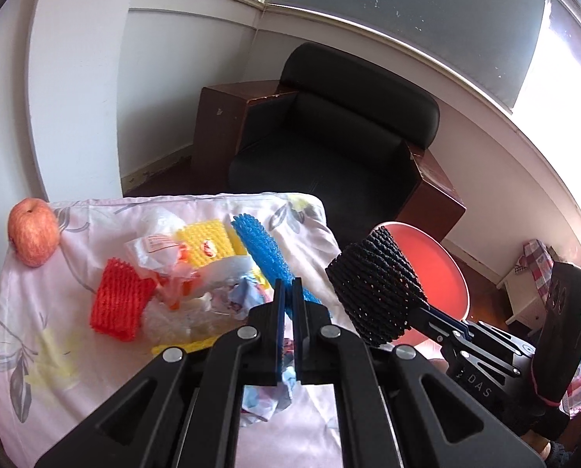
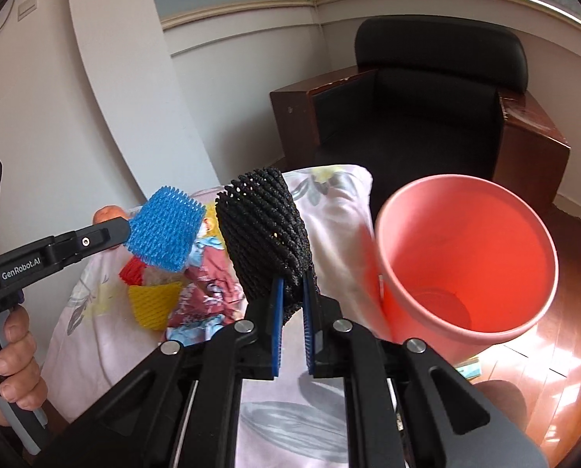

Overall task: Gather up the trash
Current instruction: 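Carry the black sleeve and blue net over the pink bucket, open left gripper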

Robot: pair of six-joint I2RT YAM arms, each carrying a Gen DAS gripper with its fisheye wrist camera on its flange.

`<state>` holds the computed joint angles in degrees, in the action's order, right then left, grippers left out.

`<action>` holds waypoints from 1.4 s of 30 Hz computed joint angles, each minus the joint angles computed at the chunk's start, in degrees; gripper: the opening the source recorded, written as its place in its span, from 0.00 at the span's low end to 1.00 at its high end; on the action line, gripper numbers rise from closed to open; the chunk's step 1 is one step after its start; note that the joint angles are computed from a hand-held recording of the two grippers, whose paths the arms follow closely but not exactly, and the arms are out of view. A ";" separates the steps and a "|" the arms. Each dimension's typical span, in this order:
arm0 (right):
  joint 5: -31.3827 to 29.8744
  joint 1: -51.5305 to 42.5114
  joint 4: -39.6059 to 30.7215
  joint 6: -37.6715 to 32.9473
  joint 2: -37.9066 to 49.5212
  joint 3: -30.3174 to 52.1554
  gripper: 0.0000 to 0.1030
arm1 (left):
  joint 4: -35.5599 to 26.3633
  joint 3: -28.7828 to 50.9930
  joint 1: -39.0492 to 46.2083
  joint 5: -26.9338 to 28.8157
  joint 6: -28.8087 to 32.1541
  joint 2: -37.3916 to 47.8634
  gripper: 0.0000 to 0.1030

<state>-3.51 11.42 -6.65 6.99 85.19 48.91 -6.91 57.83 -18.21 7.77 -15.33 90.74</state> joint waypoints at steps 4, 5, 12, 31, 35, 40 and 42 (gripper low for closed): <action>0.74 -5.30 -1.58 -1.22 -0.34 0.72 0.09 | -0.62 5.20 -4.70 -1.41 -0.42 5.14 0.03; 0.85 -6.69 -1.92 -1.65 -0.18 0.90 0.09 | -0.80 6.62 -5.83 -1.75 -0.50 6.56 0.03; 2.28 -14.31 -3.18 -3.02 2.37 2.98 0.09 | -3.24 17.87 -13.22 -3.49 -0.13 16.25 0.03; 2.68 -23.84 -4.68 -6.74 10.75 7.63 0.09 | -17.59 50.36 -21.85 -4.76 0.68 42.99 0.03; 2.55 -24.40 -5.03 -7.18 12.66 8.93 0.09 | -20.82 55.21 -22.13 -5.25 0.31 46.89 0.03; 2.29 -24.82 -5.29 -7.23 14.95 10.30 0.09 | -22.98 57.83 -22.12 -5.63 -0.31 49.53 0.03; 2.54 -24.71 -4.62 -7.62 15.21 10.23 0.09 | -23.27 58.01 -22.12 -5.93 -0.49 49.93 0.03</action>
<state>-0.97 -13.29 -11.27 -0.63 100.40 59.14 -30.18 115.84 -40.33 1.85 -15.82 140.67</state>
